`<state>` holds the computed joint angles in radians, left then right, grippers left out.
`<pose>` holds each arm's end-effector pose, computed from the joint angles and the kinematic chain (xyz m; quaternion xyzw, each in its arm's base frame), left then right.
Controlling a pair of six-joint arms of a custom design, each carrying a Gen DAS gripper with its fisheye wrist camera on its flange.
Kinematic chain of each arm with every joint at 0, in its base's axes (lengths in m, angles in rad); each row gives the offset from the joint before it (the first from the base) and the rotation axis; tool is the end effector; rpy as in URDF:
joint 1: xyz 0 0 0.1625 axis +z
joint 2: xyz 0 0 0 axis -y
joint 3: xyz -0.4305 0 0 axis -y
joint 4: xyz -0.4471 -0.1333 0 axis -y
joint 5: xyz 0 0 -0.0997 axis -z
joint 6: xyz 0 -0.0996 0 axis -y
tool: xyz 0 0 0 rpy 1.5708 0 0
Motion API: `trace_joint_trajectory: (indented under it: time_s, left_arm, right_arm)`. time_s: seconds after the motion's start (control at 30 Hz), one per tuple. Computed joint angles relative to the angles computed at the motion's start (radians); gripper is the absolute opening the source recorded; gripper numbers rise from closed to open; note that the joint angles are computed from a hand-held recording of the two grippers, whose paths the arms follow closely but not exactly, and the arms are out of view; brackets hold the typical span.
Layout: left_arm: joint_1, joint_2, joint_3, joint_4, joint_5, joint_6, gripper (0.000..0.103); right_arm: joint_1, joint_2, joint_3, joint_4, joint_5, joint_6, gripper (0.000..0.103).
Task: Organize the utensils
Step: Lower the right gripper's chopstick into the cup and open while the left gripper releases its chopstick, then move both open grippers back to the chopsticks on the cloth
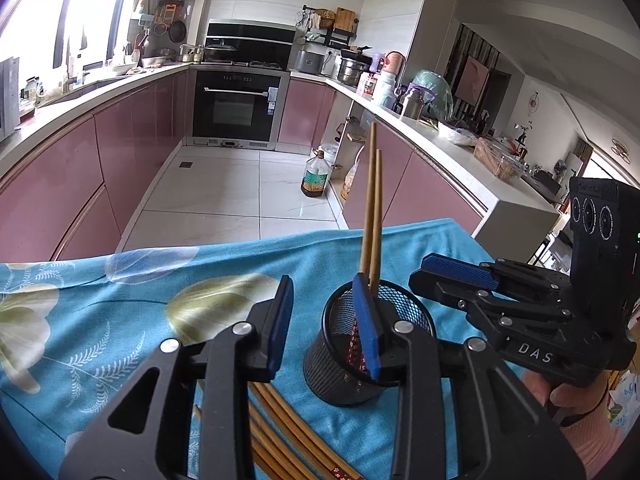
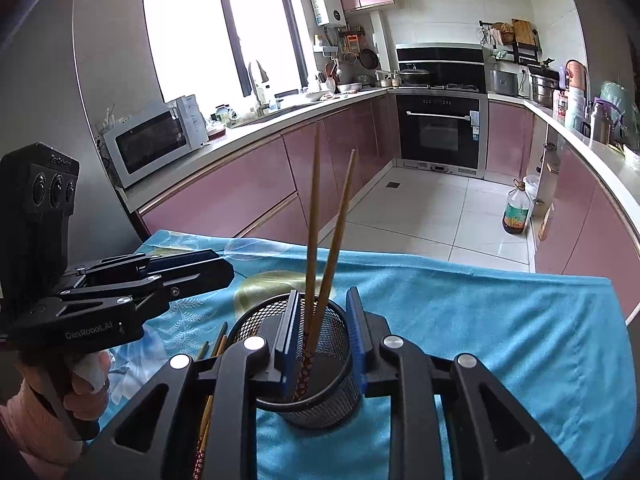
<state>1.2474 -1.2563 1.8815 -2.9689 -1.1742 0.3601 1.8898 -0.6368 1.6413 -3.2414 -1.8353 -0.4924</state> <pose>-0.0377 -0.6531 0.3141 0.2344 0.8805 -0.3661 0.1892 0.3288 -0.6536 0.0272 0.3301 -0.8778 0.3121 0.1522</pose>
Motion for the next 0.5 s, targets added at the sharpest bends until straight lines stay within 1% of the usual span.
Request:
trace_joint_trajectory:
  time_s: [0.07, 0.13, 0.17, 0.2, 0.23, 0.33, 0.43, 0.5]
  left_arm:
    - [0.003, -0.016, 0.021, -0.025, 0.006, 0.005, 0.033]
    - [0.008, -0.037, 0.044, -0.051, 0.006, 0.01, 0.037]
    - [0.011, -0.048, 0.057, -0.064, 0.006, 0.012, 0.038]
    - [0.013, -0.061, 0.07, -0.076, 0.005, 0.015, 0.042]
    - [0.016, -0.074, 0.082, -0.085, 0.004, 0.017, 0.044]
    - [0.026, -0.114, 0.12, -0.109, 0.012, 0.027, 0.046]
    - [0.037, -0.146, 0.153, -0.111, 0.047, 0.032, 0.05]
    - [0.05, -0.16, 0.169, -0.1, 0.07, 0.032, 0.05]
  right_arm:
    - [0.001, -0.008, 0.012, -0.013, 0.008, -0.004, 0.024]
    - [0.002, -0.017, 0.031, -0.032, 0.02, -0.011, 0.029]
    - [0.005, -0.022, 0.04, -0.038, 0.024, -0.014, 0.029]
    - [0.007, -0.026, 0.048, -0.044, 0.031, -0.018, 0.029]
    - [0.008, -0.033, 0.062, -0.054, 0.045, -0.028, 0.03]
    - [0.015, -0.057, 0.113, -0.092, 0.074, -0.074, 0.033]
    - [0.023, -0.085, 0.162, -0.095, 0.108, -0.116, 0.034]
    - [0.027, -0.093, 0.183, -0.075, 0.122, -0.133, 0.035]
